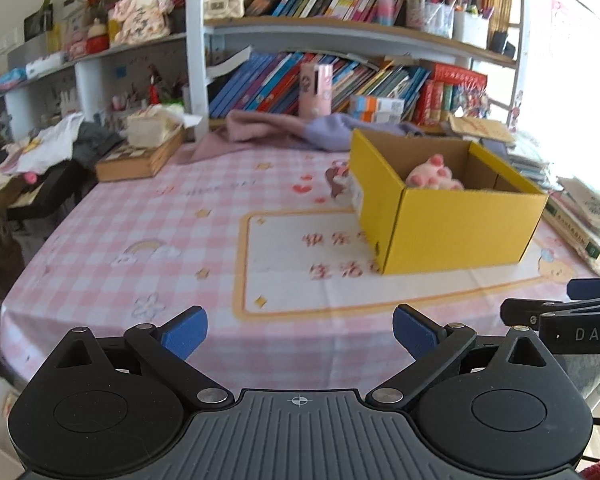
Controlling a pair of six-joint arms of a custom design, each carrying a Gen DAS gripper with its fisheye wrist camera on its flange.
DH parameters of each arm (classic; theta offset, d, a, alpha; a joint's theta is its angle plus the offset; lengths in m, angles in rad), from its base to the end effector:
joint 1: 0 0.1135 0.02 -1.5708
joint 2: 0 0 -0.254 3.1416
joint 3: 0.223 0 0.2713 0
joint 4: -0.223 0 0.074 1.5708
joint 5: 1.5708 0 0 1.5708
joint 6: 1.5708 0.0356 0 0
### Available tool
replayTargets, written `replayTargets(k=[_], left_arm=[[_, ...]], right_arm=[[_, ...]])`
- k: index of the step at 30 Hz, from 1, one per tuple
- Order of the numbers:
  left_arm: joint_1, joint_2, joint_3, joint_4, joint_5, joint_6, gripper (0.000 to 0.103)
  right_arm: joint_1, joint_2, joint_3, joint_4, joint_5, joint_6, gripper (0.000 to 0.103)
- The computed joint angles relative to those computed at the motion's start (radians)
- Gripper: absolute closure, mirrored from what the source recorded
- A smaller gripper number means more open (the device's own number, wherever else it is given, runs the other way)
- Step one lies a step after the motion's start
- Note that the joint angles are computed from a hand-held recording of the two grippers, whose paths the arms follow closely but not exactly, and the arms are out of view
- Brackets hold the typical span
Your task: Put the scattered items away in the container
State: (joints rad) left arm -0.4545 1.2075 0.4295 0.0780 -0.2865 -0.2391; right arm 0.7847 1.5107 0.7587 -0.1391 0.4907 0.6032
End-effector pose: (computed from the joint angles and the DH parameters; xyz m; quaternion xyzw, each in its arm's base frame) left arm 0.2228 -0.0977 0.1383 0.0366 0.8987 -0.0202 0.4366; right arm 0.2278 0.2038 0.1481 -0.0022 0.9181 0.0308 0.3950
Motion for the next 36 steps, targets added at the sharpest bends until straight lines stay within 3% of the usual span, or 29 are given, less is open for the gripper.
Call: replayTargets(k=[14, 36], left_arm=[[-0.027, -0.038, -0.015, -0.04, 0.005, 0.059, 0.002], [-0.007, -0.035, -0.011, -0.06, 0.03, 0.045, 0.002]], right_arm=[[0.043, 0.006, 0.018, -0.068, 0.03, 0.069, 0.009], [0.047, 0.019, 0.033, -0.079, 0.029, 0.07, 0.008]])
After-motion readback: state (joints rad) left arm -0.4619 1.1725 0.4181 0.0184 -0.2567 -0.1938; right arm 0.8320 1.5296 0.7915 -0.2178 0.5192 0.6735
